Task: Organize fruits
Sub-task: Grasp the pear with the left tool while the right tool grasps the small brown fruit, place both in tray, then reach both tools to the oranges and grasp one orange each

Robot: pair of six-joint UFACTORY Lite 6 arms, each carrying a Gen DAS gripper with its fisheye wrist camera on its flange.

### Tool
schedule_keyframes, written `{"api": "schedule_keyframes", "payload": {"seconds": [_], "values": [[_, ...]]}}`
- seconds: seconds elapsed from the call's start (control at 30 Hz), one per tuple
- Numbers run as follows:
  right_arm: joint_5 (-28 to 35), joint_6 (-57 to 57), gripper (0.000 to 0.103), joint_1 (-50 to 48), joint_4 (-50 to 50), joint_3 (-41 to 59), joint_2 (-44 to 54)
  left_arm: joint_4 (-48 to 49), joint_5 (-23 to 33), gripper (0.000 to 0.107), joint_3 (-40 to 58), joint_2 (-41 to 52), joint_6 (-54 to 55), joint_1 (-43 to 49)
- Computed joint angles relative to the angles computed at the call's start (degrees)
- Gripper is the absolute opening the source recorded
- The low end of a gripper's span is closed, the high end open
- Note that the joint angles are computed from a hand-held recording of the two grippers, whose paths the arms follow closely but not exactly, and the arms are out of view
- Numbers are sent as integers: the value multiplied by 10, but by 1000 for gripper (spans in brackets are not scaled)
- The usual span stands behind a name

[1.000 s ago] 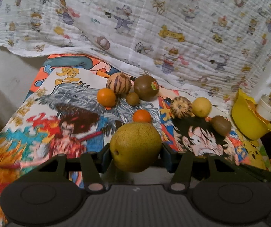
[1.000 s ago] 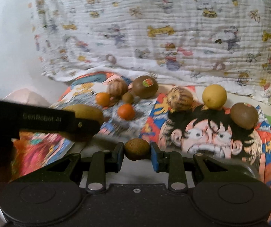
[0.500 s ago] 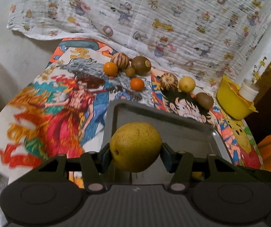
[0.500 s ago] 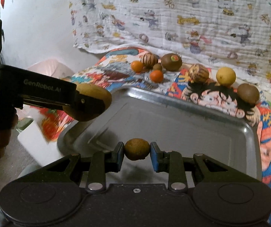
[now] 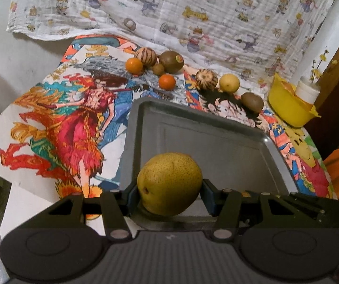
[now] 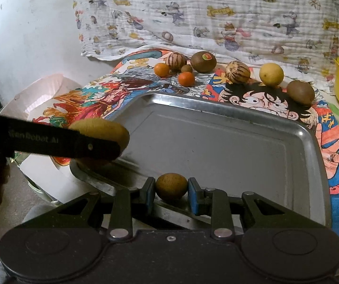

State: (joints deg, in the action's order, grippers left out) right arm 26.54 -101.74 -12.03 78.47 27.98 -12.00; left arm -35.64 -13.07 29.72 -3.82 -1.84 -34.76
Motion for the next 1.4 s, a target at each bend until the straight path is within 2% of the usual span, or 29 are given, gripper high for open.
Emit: {"api": "schedule_keyframes", "payload": {"seconds": [0.5, 0.7, 0.77, 0.93, 1.03, 1.1, 1.2, 1.4], "values": [[1, -29, 33, -5, 34, -14, -4, 30, -4, 59, 0, 19, -41, -9], [12, -31, 42, -22, 27, -22, -16, -14, 8, 60, 0, 10, -4, -12], [16, -30, 46, -28, 21, -25, -22, -12, 7, 64, -2, 6, -8, -12], [31, -15, 55, -53, -2, -29, -39, -118, -7, 72, -14, -16, 87, -36], [45, -2, 65, -74, -23, -30, -48, -166, -6, 77, -19, -31, 130, -46], [57, 9, 72, -90, -35, -30, -56, -248, -14, 87, -22, -46, 205, -61], [71, 23, 80, -116, -51, -32, -71, -344, -30, 94, -32, -72, 302, -79], [67, 35, 98, -149, -54, -13, -66, -470, -39, 100, -31, -101, 447, -87]]}}
